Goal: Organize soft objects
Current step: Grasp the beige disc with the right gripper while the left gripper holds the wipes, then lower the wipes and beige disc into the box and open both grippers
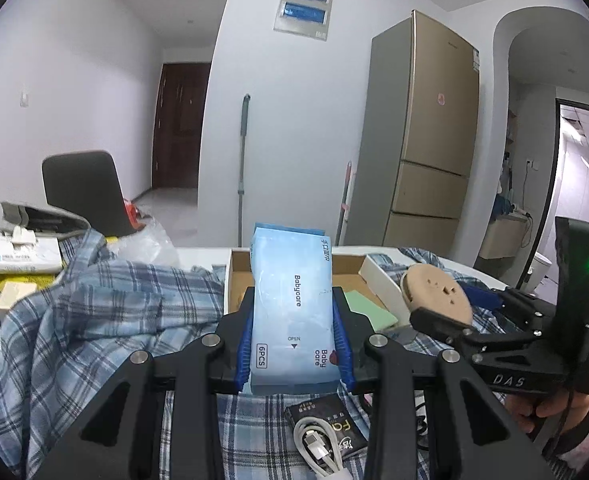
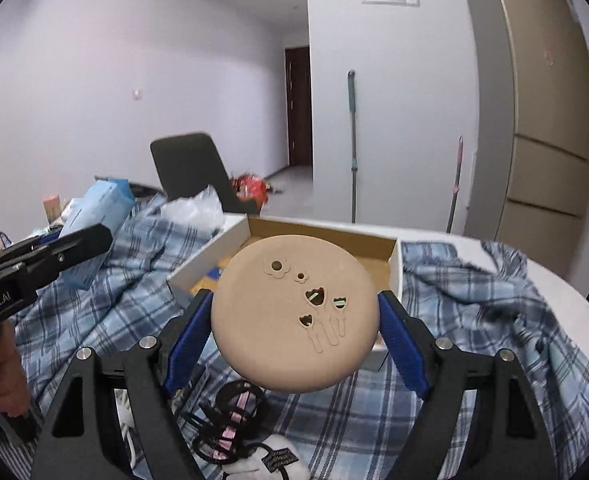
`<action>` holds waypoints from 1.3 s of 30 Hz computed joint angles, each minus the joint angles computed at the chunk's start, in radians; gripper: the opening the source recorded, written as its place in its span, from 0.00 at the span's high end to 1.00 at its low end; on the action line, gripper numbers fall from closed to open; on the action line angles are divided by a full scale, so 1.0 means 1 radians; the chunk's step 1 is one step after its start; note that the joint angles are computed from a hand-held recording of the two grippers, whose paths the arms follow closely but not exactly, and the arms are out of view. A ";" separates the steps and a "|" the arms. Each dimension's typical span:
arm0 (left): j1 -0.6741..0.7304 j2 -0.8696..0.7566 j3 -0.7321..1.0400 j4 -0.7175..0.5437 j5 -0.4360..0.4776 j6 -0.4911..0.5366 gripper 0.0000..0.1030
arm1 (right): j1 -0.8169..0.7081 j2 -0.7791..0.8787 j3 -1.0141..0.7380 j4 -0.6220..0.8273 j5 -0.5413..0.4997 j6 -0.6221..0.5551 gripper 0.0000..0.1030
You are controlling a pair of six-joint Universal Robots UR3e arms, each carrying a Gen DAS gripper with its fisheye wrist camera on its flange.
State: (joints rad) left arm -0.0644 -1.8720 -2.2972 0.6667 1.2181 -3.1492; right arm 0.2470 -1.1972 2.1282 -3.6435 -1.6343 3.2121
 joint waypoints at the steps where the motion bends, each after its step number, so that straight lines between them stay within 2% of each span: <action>1: -0.004 0.005 -0.004 0.013 0.010 0.000 0.65 | 0.003 -0.010 -0.001 0.000 -0.009 0.004 0.22; 6: -0.025 0.098 -0.001 -0.015 0.037 0.015 0.65 | 0.022 -0.078 -0.056 0.094 -0.056 0.014 0.22; 13: -0.087 0.182 0.160 -0.196 0.101 0.036 0.65 | 0.039 -0.117 -0.258 0.252 -0.125 -0.016 0.22; 14: -0.087 0.183 0.193 -0.220 0.095 0.027 0.65 | 0.035 -0.108 -0.290 0.264 -0.129 -0.012 0.22; 17: -0.048 0.187 0.300 -0.364 -0.007 -0.024 0.65 | 0.010 -0.077 -0.370 0.297 -0.117 0.017 0.22; 19: -0.054 0.156 0.355 -0.376 0.018 -0.048 0.65 | -0.008 -0.053 -0.402 0.302 -0.105 0.038 0.22; 22: -0.078 0.083 0.447 -0.404 0.072 -0.027 0.65 | -0.026 -0.017 -0.425 0.295 -0.089 0.050 0.22; 27: -0.077 -0.047 0.572 -0.497 0.090 0.003 0.65 | -0.039 0.063 -0.423 0.254 -0.068 0.057 0.22; 33: -0.102 -0.188 0.705 -0.666 0.160 0.083 0.65 | -0.057 0.158 -0.469 0.360 -0.030 0.054 0.22; 37: -0.100 -0.278 0.777 -0.753 0.163 0.074 0.65 | -0.074 0.192 -0.477 0.453 0.022 0.046 0.22; 39: -0.098 -0.323 0.812 -0.784 0.167 0.071 0.65 | -0.068 0.212 -0.486 0.485 0.015 0.040 0.22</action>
State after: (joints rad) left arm -0.1626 -2.1950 -1.4854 -0.1170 1.3849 -3.0782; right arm 0.1788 -0.9855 1.6419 -3.1586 -1.6190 3.2517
